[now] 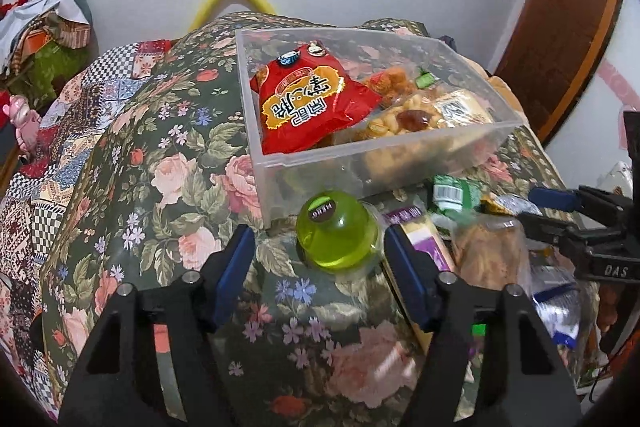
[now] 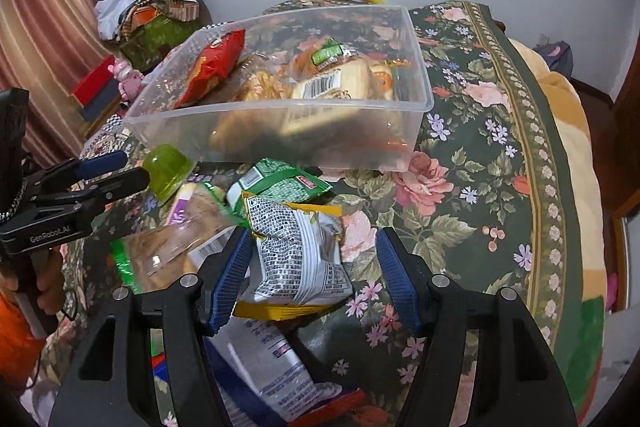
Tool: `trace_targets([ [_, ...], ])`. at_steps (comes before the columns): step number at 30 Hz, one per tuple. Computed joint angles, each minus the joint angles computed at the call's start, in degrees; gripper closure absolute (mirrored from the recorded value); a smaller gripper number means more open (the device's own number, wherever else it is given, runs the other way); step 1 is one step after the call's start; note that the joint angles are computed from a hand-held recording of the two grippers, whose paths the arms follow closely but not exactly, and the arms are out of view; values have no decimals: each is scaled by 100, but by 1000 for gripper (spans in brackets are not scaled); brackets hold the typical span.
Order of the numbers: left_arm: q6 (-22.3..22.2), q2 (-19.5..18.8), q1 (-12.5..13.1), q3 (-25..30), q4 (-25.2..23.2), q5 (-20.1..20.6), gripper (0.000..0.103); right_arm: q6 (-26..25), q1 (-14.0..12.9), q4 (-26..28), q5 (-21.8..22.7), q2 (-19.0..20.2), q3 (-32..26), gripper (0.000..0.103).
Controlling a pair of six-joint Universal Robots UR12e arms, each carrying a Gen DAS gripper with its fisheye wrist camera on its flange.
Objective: Organize snacks
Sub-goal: 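Grasp the green jelly cup with the left tool while the right tool grasps the white snack bag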
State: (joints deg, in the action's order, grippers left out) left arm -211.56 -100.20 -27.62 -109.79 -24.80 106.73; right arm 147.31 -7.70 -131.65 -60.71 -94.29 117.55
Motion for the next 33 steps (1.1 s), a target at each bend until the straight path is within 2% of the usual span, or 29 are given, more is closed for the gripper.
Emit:
trace_targets([
  [3,-99,-83,52,33,27,-94,44,63,36,32,-87,47,-9,42],
  [9,-124,-220,99,114,-41,-169,55,97,13,129,-98,113,0,50],
  [14,-113,-247,110,45,209,-183,56,42,-41,84,-49,40,95,56],
  [19,-72,-170,62,-18,212,-131,58,42,-77,-41,-2,-7,151,60],
  [33,117,178,-138,-42,531,290,59,345,-192,-599,409,-148,79,60],
])
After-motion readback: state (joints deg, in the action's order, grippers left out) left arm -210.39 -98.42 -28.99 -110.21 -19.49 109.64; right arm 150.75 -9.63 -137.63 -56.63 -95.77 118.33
